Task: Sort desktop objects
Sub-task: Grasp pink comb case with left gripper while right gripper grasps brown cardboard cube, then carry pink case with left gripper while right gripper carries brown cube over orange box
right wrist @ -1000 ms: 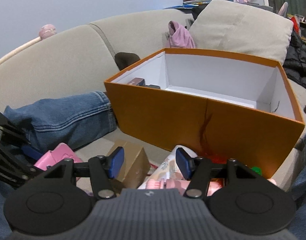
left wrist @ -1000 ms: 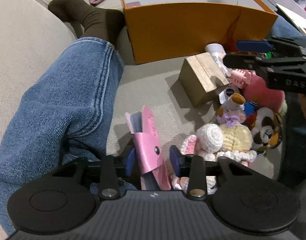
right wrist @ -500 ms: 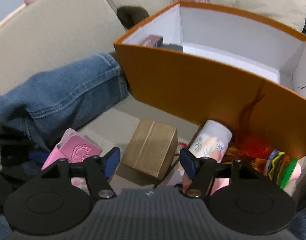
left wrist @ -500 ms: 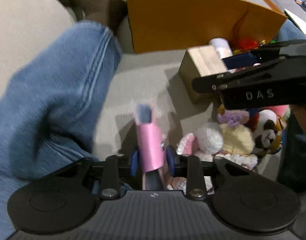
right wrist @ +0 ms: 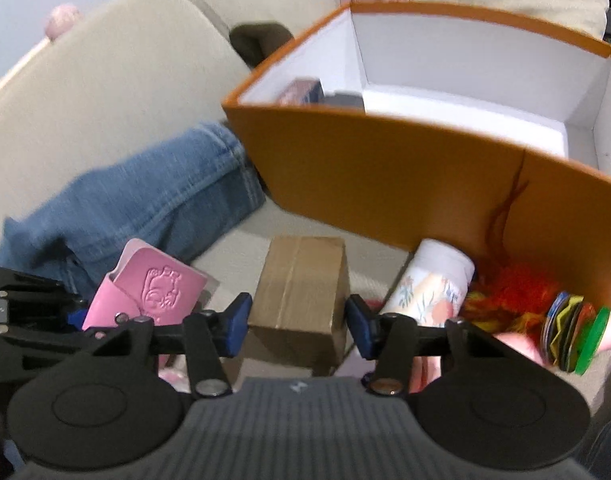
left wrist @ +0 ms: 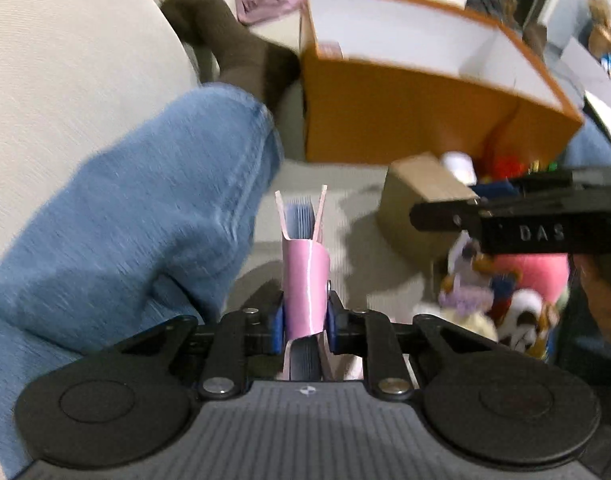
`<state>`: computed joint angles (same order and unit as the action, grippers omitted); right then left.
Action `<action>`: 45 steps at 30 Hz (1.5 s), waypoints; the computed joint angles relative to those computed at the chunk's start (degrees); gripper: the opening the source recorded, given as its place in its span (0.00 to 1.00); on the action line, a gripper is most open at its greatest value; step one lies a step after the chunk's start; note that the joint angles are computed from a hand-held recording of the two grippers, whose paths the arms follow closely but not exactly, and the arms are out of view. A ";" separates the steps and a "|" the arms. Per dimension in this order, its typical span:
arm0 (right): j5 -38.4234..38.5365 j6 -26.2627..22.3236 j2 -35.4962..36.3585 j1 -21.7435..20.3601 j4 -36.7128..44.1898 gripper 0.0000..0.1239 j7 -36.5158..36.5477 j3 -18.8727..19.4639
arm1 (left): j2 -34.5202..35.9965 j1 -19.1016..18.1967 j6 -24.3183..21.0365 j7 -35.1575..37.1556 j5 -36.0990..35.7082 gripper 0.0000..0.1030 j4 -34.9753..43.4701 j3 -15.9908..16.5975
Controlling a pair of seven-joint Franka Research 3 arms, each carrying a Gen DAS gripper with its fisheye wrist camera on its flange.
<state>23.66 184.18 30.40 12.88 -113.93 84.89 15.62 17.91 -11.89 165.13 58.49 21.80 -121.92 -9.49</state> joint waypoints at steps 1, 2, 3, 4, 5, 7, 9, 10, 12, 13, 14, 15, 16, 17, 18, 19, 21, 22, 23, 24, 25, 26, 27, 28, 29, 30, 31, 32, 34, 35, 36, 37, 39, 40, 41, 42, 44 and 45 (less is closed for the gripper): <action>0.07 0.47 -0.61 0.98 -0.30 0.42 0.46 -1.05 | -0.16 -0.01 0.59 -0.45 0.22 0.21 0.21 0.35; -0.06 0.83 -1.07 0.19 -0.56 0.41 0.15 -0.26 | -0.41 -0.12 1.11 -0.95 0.50 0.21 0.39 0.62; -0.10 0.99 -1.29 -2.11 -0.70 0.41 -0.53 2.03 | -0.66 0.03 1.75 -0.96 0.59 0.21 0.59 0.60; -0.03 1.42 -1.32 -5.31 -0.87 0.41 -1.47 5.35 | -1.16 0.45 2.52 -0.63 0.25 0.21 0.45 0.29; 0.04 1.81 -1.27 -8.18 -0.92 0.41 -2.19 8.28 | -1.44 0.86 3.17 -0.18 -0.19 0.21 0.49 -0.07; -0.13 2.78 -1.31 -12.82 -1.16 0.41 -3.25 13.06 | -1.83 1.56 4.43 1.09 -1.16 0.21 0.86 -0.86; -0.75 4.09 -1.51 -16.80 -1.63 0.41 -3.64 17.06 | -2.03 1.85 5.30 2.12 -2.00 0.21 1.47 -1.41; -1.32 4.83 -1.60 -18.94 -1.93 0.41 -3.56 19.16 | -1.98 2.09 5.65 2.75 -2.55 0.21 1.98 -1.73; -3.19 6.57 -1.85 -23.44 -2.72 0.41 -2.80 23.36 | -1.59 2.48 6.05 3.98 -3.61 0.21 3.23 -2.28; -4.24 7.48 -2.00 -25.13 -2.97 0.41 -2.26 24.77 | -1.38 3.20 6.28 5.24 -4.68 0.21 3.91 -3.04; -5.05 8.38 -2.32 -25.98 -3.03 0.41 -1.58 25.25 | -0.53 3.25 6.49 5.83 -5.35 0.21 5.32 -3.33; -5.57 9.07 -2.64 -25.70 -2.74 0.41 -0.86 24.57 | 0.01 3.57 6.77 6.69 -6.10 0.21 6.33 -3.80; -5.83 9.82 -3.34 -24.97 -2.61 0.41 -0.15 23.30 | 0.65 3.81 6.92 7.59 -6.74 0.21 7.70 -4.23; -6.13 10.50 -3.75 -23.97 -2.19 0.41 0.38 21.69 | 1.40 3.61 7.45 7.99 -6.89 0.21 8.70 -4.11; -5.42 10.71 -4.26 -21.25 -1.32 0.41 0.97 18.38 | 2.51 3.45 7.52 8.51 -7.13 0.21 10.49 -4.23; -4.58 10.71 -4.54 -18.48 -0.31 0.41 1.55 14.94 | 3.92 3.47 7.25 9.22 -7.58 0.21 12.66 -4.63; -4.39 10.84 -3.71 -15.44 1.92 0.41 2.64 10.62 | 7.13 3.91 6.14 11.32 -8.71 0.21 17.31 -5.97; -3.84 10.53 -3.42 -12.99 3.03 0.41 3.11 7.53 | 8.65 3.80 5.38 12.23 -9.06 0.21 19.61 -6.29; -3.15 10.26 -3.10 -10.14 4.05 0.41 3.55 4.02 | 9.60 3.32 4.90 12.61 -9.17 0.21 21.05 -6.12; -2.59 9.85 -2.56 -7.46 5.14 0.41 4.06 0.76 | 11.17 2.81 3.79 13.08 -9.27 0.21 23.53 -5.94; -2.48 9.36 -1.80 -5.84 6.30 0.41 4.72 -1.41 | 12.45 2.49 2.91 13.52 -9.50 0.21 25.50 -5.86; -2.85 9.06 -0.96 -6.05 7.15 0.41 5.41 -1.63 | 13.87 2.24 2.05 13.99 -9.76 0.21 27.62 -5.81; -3.10 8.56 -0.15 -6.05 8.04 0.41 6.00 -1.98 | 15.26 2.05 1.05 14.47 -10.09 0.21 29.74 -5.80; -3.26 7.82 0.88 -6.13 9.24 0.41 6.55 -2.29 | 16.24 2.03 0.13 14.93 -10.54 0.21 31.27 -5.89; -3.51 7.42 1.85 -6.61 10.22 0.41 6.93 -2.04 | 17.52 2.14 -1.03 15.60 -11.13 0.21 33.23 -6.16; -3.79 7.22 2.62 -7.49 10.85 0.41 7.20 -1.37 | 19.12 2.14 -2.35 16.22 -11.76 0.21 35.62 -6.38; -3.82 6.86 3.67 -7.47 11.95 0.41 7.53 -1.62 | 20.46 2.11 -3.46 16.76 -12.39 0.21 37.58 -6.54; -3.83 6.67 4.50 -7.52 12.70 0.41 7.74 -1.79 | 21.34 1.94 -4.27 17.12 -12.87 0.21 38.87 -6.54; -4.20 6.68 5.48 -9.32 12.97 0.41 7.92 -0.24 | 24.15 1.27 -6.40 17.70 -13.65 0.21 42.92 -6.27; -4.56 6.85 5.84 -10.93 12.80 0.41 7.93 1.33 | 25.52 1.00 -7.30 18.20 -14.00 0.21 44.80 -6.30; -4.89 6.78 6.40 -11.88 13.07 0.41 7.98 2.22 | 27.09 0.69 -8.61 18.83 -14.34 0.21 47.02 -6.39; -4.81 6.53 6.63 -11.98 13.18 0.41 8.23 2.11 | 28.52 0.35 -9.86 19.37 -14.72 0.21 49.04 -6.43; -4.89 5.87 7.28 -12.63 13.54 0.41 8.39 2.42 | 31.16 -0.41 -12.87 20.52 -15.39 0.21 53.00 -6.44; -4.79 5.41 7.50 -12.98 13.65 0.41 8.49 2.69 | 32.29 -0.78 -14.37 21.04 -15.73 0.21 54.66 -6.38; -4.68 4.85 7.81 -13.35 13.87 0.41 8.51 2.96 | 33.37 -1.19 -15.98 21.46 -16.02 0.21 56.23 -6.21; -4.56 4.23 8.11 -13.84 14.04 0.41 8.41 3.38 | 34.41 -1.82 -17.77 21.48 -16.16 0.21 57.86 -5.75; -3.78 2.46 8.66 -13.53 14.86 0.41 8.44 2.88 | 36.08 -2.99 -20.75 21.46 -16.09 0.21 60.41 -4.78; -3.35 1.61 8.88 -13.03 15.29 0.41 8.35 2.33 | 36.41 -3.41 -21.53 21.52 -15.98 0.21 60.76 -4.42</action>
<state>20.31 185.79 39.27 -0.15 -98.64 93.24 17.95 54.32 -15.30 143.60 80.02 5.82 -61.16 -13.91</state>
